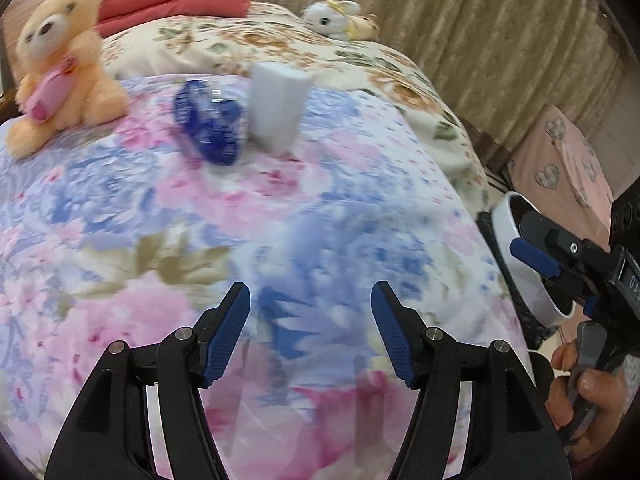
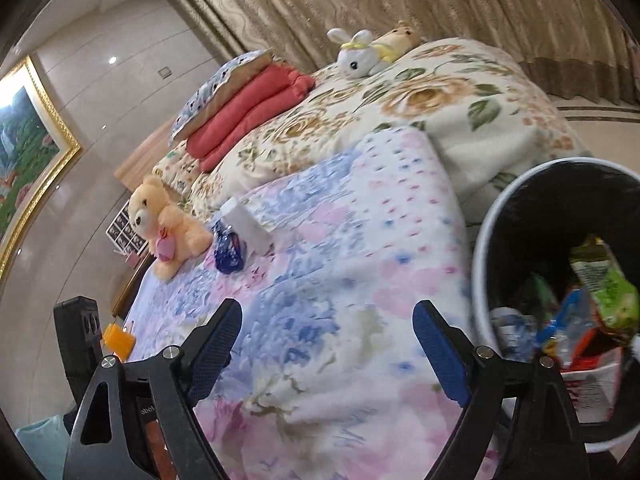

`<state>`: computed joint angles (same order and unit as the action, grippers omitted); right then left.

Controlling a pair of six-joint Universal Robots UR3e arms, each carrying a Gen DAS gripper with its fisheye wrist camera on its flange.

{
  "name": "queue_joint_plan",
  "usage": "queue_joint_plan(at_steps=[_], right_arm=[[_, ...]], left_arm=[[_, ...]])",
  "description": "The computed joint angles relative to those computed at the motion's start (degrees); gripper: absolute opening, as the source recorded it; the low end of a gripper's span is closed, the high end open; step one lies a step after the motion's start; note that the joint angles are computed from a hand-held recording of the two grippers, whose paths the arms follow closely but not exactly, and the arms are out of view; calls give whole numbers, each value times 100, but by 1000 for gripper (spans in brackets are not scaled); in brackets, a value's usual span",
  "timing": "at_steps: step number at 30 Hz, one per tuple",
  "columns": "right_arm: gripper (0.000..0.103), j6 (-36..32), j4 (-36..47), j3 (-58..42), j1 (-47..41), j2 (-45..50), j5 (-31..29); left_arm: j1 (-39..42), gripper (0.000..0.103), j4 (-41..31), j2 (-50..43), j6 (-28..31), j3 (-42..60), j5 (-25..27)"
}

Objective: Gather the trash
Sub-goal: 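Move both tools back over the blue wrapper and white foam block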

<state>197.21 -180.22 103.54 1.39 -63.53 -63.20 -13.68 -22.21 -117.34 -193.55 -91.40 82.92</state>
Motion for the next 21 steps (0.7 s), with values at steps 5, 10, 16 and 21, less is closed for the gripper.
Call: queue_joint_plan(at_steps=[5,10,16,21], right_arm=[[89,-6,176,-614,249,460,-8],[89,-14,210,-1197,434,882,-40],[89,-15,440,-1903,551,1338,-81],[88,-87,777,-2593,636,1736,-104]], left_arm=[[301,64,114,73,12,-186,-23],[489,64,159,-13,9,-92,-32],[639,64,80,-281,5,279,1],[738,64,-51,-583,-15,735,-14]])
